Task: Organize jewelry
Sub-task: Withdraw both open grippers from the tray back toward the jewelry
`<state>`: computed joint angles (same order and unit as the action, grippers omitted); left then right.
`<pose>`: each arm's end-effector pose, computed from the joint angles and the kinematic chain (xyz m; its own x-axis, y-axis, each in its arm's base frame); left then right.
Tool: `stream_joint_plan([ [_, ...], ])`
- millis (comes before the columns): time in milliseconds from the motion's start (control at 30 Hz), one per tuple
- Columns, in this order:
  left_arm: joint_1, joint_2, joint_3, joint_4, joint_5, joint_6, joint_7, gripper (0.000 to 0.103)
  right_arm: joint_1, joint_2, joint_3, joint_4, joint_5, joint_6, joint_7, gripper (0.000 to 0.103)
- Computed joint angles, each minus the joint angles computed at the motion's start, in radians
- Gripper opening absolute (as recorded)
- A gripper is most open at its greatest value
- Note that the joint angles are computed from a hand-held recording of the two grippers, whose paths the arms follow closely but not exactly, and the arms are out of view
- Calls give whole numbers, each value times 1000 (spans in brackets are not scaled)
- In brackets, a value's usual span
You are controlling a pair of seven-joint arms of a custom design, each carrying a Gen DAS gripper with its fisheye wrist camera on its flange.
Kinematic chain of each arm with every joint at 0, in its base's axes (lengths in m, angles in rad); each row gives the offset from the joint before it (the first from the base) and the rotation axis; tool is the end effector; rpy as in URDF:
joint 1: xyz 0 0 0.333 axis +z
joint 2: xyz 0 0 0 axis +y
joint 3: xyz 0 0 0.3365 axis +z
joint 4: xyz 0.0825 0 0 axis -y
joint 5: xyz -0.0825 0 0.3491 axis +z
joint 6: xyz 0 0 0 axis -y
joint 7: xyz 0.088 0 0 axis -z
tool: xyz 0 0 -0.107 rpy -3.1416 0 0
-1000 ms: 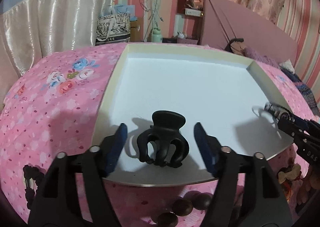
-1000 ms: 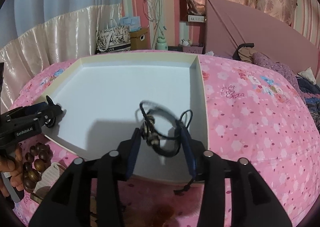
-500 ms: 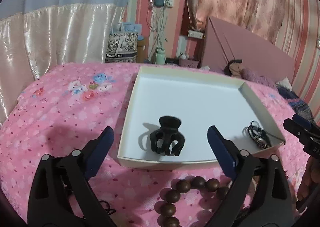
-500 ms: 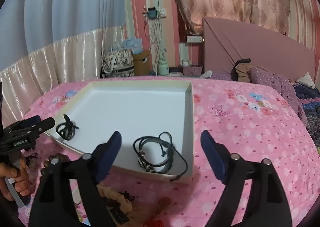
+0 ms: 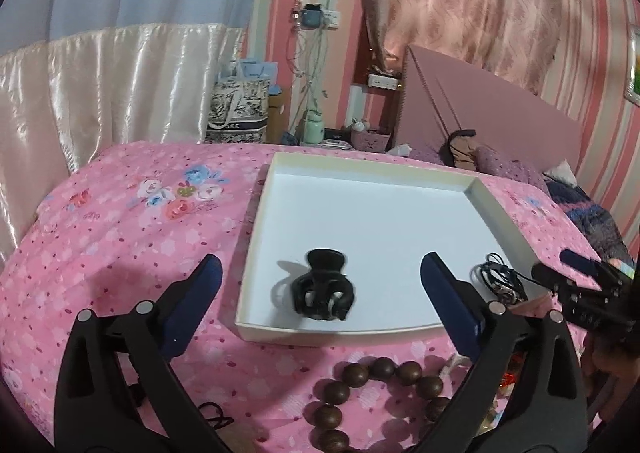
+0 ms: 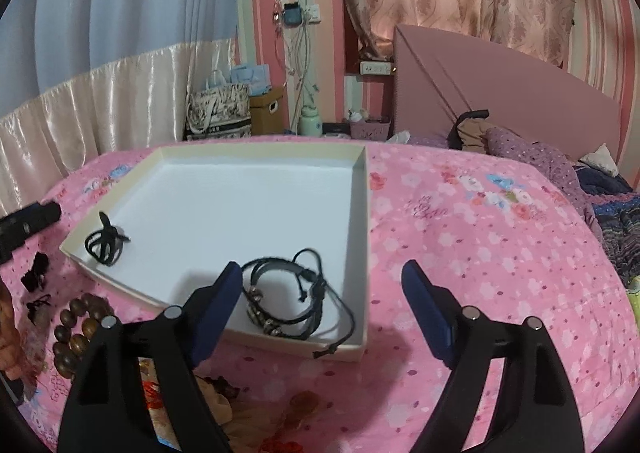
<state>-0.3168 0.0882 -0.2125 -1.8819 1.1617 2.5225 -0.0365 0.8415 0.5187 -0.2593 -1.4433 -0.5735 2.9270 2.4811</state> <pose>0.5105 -0.3035 0.5523 0.2130 -0.9698 0.1186 -0.5076 -0.2135 -0.8347 0.5564 0.4670 0.5340 0.3291 -0.9378 -0.1107 -0.5127 -0.0790 -0.8549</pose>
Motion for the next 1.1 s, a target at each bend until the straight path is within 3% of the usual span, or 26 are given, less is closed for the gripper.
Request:
stream_joint_plan([
  [133,6,-10,4,-13,-7,-5,-14,98,8,-14,-8,-16,-12,13,14,82],
  [200,4,-8,0,-6,3,-21,-12,98,-24,-35,31,-38,21,32,-20,82],
  [300,1,-17,-3,1,3,-52,2,98,-3,-74,7,-70,8,35,-1,82],
  [467,4,-93,-27,-44,-13,-87,15,100,58,-171,-54,-224,-122,132,105,80],
  [500,3,-100,-36,-54,-15,-99,30,100,59,-178,-58,-253,-142,164,129,73],
  [533,1,-106,-45,-71,-18,-100,49,100,42,-177,-37,-272,-129,186,123,67],
  [600,3,-110,-52,-104,-11,-85,48,100,-42,-166,73,-297,-30,207,18,47],
  [700,18,-114,-46,-162,-11,0,8,100,-154,-137,233,-290,92,192,-143,41],
  [767,27,-110,-40,-172,-89,44,69,99,-191,-126,282,-286,142,221,-201,40],
  [800,30,-114,-41,-179,-58,59,44,100,-217,-117,319,-275,175,204,-232,39],
  [900,10,-73,-63,-141,-94,-32,142,100,-275,-96,414,-244,267,142,-361,35],
  [933,4,-68,-62,-143,-110,-30,157,99,-271,-93,416,-239,258,139,-373,31],
  [1000,-2,-55,-57,-136,-141,-25,191,100,-214,-101,355,-246,247,155,-372,8],
  [1033,-6,-51,-54,-132,-150,-35,198,99,-162,-113,290,-261,224,177,-337,8],
  [1100,-6,-52,-46,-135,-169,-32,189,99,-130,-135,245,-309,243,252,-329,8],
])
